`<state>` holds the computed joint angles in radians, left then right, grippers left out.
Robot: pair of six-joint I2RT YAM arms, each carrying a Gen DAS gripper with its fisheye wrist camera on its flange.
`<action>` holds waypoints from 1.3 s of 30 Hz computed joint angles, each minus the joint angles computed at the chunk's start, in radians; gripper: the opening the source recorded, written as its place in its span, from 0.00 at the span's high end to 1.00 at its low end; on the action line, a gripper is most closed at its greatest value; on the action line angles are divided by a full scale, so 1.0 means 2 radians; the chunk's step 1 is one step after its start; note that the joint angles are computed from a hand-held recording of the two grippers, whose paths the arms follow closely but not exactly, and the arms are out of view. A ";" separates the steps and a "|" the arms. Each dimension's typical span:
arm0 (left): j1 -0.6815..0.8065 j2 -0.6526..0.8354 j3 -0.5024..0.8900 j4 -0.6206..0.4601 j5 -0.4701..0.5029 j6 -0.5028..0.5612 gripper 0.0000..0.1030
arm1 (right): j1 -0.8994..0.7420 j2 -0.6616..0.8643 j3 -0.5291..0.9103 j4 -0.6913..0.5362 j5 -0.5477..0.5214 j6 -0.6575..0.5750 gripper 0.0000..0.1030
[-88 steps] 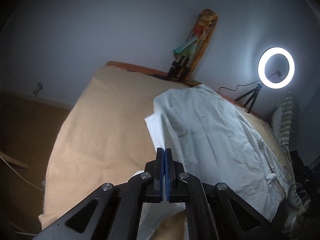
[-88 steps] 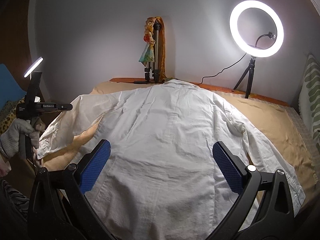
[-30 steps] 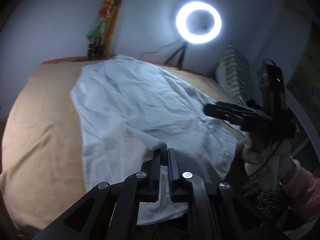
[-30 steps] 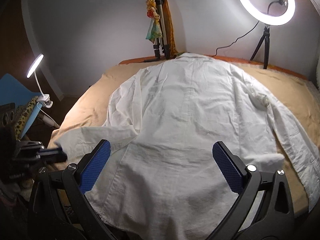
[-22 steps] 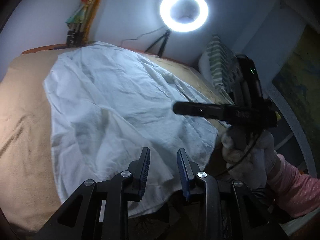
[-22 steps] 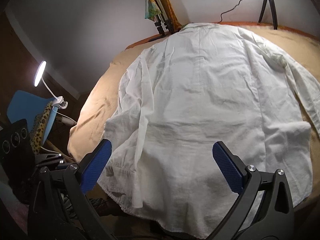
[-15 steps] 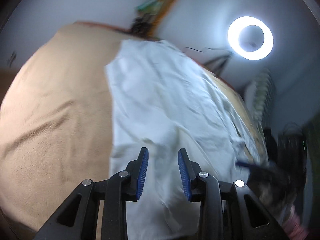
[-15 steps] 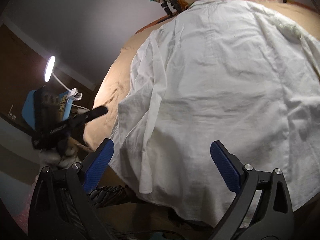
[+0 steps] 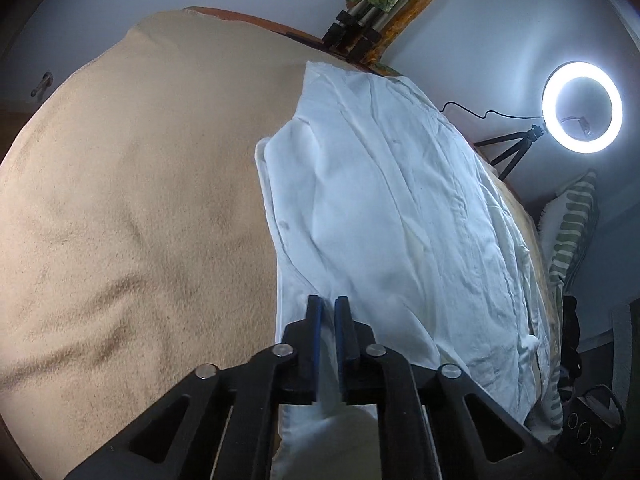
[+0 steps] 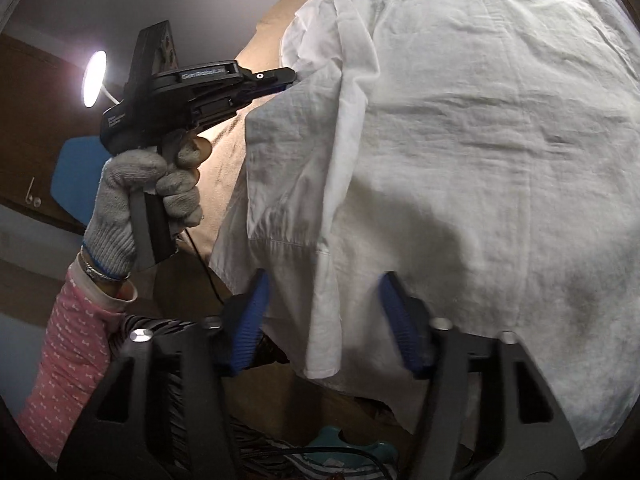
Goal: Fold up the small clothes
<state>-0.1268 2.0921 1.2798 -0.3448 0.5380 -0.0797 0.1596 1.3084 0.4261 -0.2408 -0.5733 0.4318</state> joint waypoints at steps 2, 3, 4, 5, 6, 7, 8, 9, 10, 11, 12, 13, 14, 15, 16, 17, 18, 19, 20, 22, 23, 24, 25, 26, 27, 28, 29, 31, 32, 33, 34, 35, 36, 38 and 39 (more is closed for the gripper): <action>-0.002 -0.007 0.000 0.013 -0.009 -0.007 1.00 | -0.011 0.001 -0.005 0.005 -0.039 0.017 0.85; -0.001 -0.017 -0.006 0.021 -0.012 -0.009 1.00 | -0.023 0.000 -0.010 0.011 -0.064 0.029 0.87; 0.001 -0.028 -0.009 0.027 -0.014 -0.010 1.00 | -0.036 0.004 -0.019 0.030 -0.095 0.043 0.89; 0.002 -0.039 -0.012 0.033 -0.020 -0.014 1.00 | -0.049 0.007 -0.030 0.057 -0.133 0.064 0.90; 0.005 -0.051 -0.017 0.041 -0.025 -0.015 1.00 | -0.058 0.006 -0.046 0.102 -0.173 0.103 0.91; 0.009 -0.060 -0.020 0.045 -0.023 -0.013 1.00 | -0.061 0.002 -0.063 0.156 -0.202 0.145 0.91; 0.013 -0.064 -0.017 0.046 -0.019 -0.015 1.00 | -0.057 -0.007 -0.074 0.198 -0.210 0.178 0.91; 0.016 -0.063 -0.012 0.047 -0.020 -0.019 1.00 | -0.050 -0.012 -0.078 0.217 -0.204 0.193 0.91; 0.018 -0.062 -0.008 0.048 -0.026 -0.021 1.00 | -0.042 -0.012 -0.085 0.248 -0.204 0.213 0.91; 0.017 -0.060 -0.006 0.052 -0.032 -0.020 1.00 | -0.035 0.000 -0.094 0.285 -0.204 0.234 0.92; 0.016 -0.053 0.000 0.049 -0.041 -0.013 1.00 | -0.027 0.012 -0.095 0.295 -0.193 0.239 0.92; 0.014 -0.045 0.002 0.047 -0.051 -0.008 1.00 | -0.017 0.033 -0.089 0.288 -0.174 0.233 0.92; 0.012 -0.037 0.003 0.045 -0.056 -0.003 1.00 | -0.012 0.055 -0.086 0.282 -0.158 0.221 0.92; 0.011 -0.031 0.003 0.041 -0.057 0.001 1.00 | 0.001 0.071 -0.078 0.257 -0.126 0.206 0.91; 0.011 -0.028 0.002 0.037 -0.055 0.008 1.00 | 0.010 0.084 -0.071 0.240 -0.106 0.198 0.91; 0.009 -0.031 -0.004 0.037 -0.061 0.014 1.00 | 0.017 0.092 -0.066 0.230 -0.092 0.192 0.94; 0.009 -0.040 -0.013 0.041 -0.065 0.020 0.99 | 0.024 0.096 -0.067 0.241 -0.083 0.194 0.95; 0.012 -0.055 -0.027 0.044 -0.064 0.027 0.89 | 0.031 0.085 -0.060 0.220 -0.072 0.185 0.95; 0.017 -0.073 -0.043 0.047 -0.066 0.030 0.74 | 0.039 0.071 -0.054 0.195 -0.058 0.176 0.92; 0.035 -0.116 -0.085 0.060 -0.055 0.028 0.66 | 0.061 0.019 -0.032 0.118 -0.015 0.147 0.84; 0.045 -0.138 -0.106 0.060 -0.044 0.034 0.65 | 0.067 -0.012 -0.024 0.084 0.004 0.135 0.75; 0.055 -0.160 -0.130 0.058 -0.034 0.046 0.63 | 0.074 -0.025 -0.015 0.072 0.018 0.132 0.66; 0.063 -0.181 -0.152 0.055 -0.030 0.056 0.56 | 0.075 -0.059 -0.008 0.045 0.030 0.123 0.62; 0.070 -0.200 -0.174 0.054 -0.026 0.064 0.49 | 0.074 -0.085 -0.001 0.024 0.040 0.112 0.59; 0.080 -0.218 -0.199 0.056 -0.015 0.072 0.47 | 0.076 -0.112 0.012 -0.002 0.056 0.098 0.57; 0.090 -0.235 -0.226 0.060 -0.005 0.078 0.46 | 0.081 -0.135 0.027 -0.029 0.078 0.079 0.56; 0.100 -0.251 -0.251 0.062 0.003 0.081 0.45 | 0.087 -0.150 0.044 -0.052 0.102 0.057 0.53; 0.117 -0.273 -0.297 0.064 0.017 0.090 0.45 | 0.076 -0.155 0.073 -0.079 0.127 0.011 0.46; 0.121 -0.279 -0.316 0.070 0.019 0.089 0.45 | 0.070 -0.148 0.093 -0.087 0.135 -0.006 0.42; 0.126 -0.288 -0.337 0.080 0.022 0.088 0.45 | 0.068 -0.130 0.112 -0.086 0.138 -0.014 0.39; 0.130 -0.297 -0.358 0.091 0.025 0.085 0.45 | 0.058 -0.100 0.147 -0.092 0.131 -0.028 0.37; 0.131 -0.302 -0.374 0.102 0.028 0.081 0.45 | 0.047 -0.062 0.185 -0.101 0.121 -0.039 0.36; 0.130 -0.305 -0.388 0.110 0.028 0.079 0.45 | 0.026 -0.050 0.213 -0.126 0.105 -0.056 0.36; 0.127 -0.306 -0.411 0.131 0.035 0.065 0.47 | 0.022 0.017 0.269 -0.125 0.107 -0.049 0.36; 0.124 -0.303 -0.419 0.142 0.037 0.059 0.47 | 0.026 0.049 0.298 -0.125 0.107 -0.039 0.36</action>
<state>0.1207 1.4862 0.4425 -0.0616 0.6125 0.0377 0.2123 1.4069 1.0231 -0.4915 -0.3592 0.3531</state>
